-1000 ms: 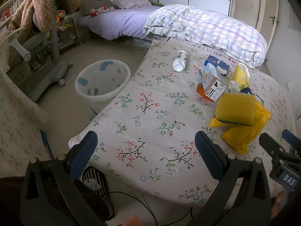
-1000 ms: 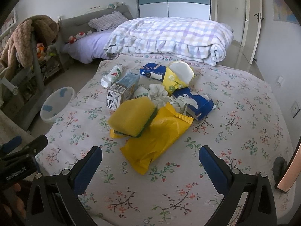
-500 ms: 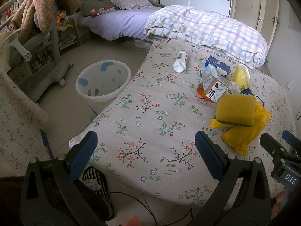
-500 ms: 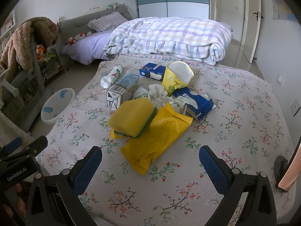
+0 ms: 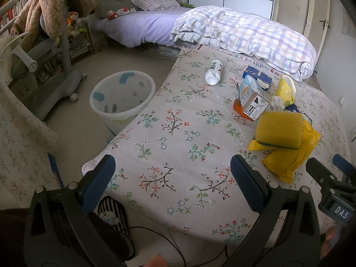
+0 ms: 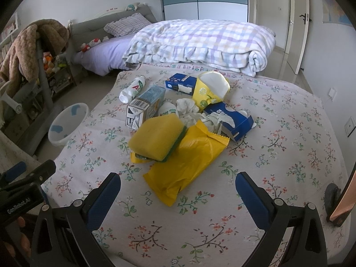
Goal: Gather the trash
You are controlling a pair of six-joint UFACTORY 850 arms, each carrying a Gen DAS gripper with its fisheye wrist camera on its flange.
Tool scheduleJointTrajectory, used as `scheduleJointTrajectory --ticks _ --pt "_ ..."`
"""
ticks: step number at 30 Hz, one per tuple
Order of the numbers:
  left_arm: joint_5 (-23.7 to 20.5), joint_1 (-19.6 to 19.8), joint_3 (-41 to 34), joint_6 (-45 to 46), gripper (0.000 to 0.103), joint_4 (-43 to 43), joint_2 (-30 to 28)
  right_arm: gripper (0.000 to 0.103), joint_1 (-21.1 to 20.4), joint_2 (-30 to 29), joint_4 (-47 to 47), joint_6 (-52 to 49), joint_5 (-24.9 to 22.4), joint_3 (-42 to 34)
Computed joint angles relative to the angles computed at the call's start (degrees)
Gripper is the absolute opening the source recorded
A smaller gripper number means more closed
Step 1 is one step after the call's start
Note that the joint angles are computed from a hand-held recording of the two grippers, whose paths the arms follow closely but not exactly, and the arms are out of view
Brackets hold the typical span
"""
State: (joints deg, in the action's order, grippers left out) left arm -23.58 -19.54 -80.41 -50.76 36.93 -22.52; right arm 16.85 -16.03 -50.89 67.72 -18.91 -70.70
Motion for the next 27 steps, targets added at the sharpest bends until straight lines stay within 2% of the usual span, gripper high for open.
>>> scheduleJointTrajectory --ticks 27 --pt "0.10 0.11 0.13 -0.09 0.103 0.16 0.10 0.103 0.18 -0.12 -1.21 1.44 0.12 0.09"
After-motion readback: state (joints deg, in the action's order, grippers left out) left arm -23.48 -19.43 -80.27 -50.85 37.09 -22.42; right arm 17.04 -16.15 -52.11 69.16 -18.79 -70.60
